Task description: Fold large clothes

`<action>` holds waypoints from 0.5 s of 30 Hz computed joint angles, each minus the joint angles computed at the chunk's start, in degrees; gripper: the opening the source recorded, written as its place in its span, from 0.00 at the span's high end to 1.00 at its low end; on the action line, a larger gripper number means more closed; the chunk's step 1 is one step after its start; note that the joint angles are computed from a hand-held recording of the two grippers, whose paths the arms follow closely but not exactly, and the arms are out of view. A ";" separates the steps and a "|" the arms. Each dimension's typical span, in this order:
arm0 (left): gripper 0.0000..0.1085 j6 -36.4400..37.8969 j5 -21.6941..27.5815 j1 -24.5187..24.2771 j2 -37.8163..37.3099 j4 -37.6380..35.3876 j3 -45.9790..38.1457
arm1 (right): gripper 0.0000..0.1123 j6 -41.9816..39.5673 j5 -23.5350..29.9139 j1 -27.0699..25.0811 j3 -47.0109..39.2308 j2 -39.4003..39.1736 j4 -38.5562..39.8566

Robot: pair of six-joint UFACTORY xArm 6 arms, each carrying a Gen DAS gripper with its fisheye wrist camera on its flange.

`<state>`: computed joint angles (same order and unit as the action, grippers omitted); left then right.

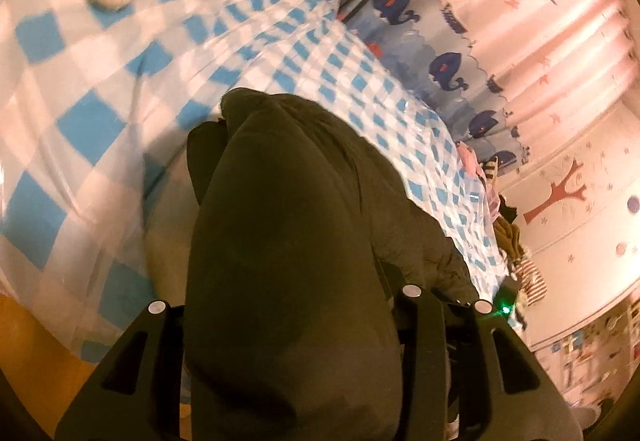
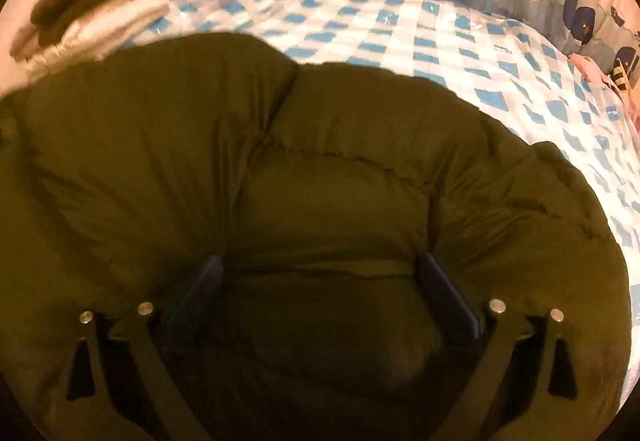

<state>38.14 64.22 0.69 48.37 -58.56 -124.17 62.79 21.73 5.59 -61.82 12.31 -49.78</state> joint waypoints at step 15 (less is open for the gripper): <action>0.67 14.54 -3.63 -9.92 -15.78 -2.81 11.54 | 0.14 -4.11 -4.45 -1.23 4.04 -2.53 6.57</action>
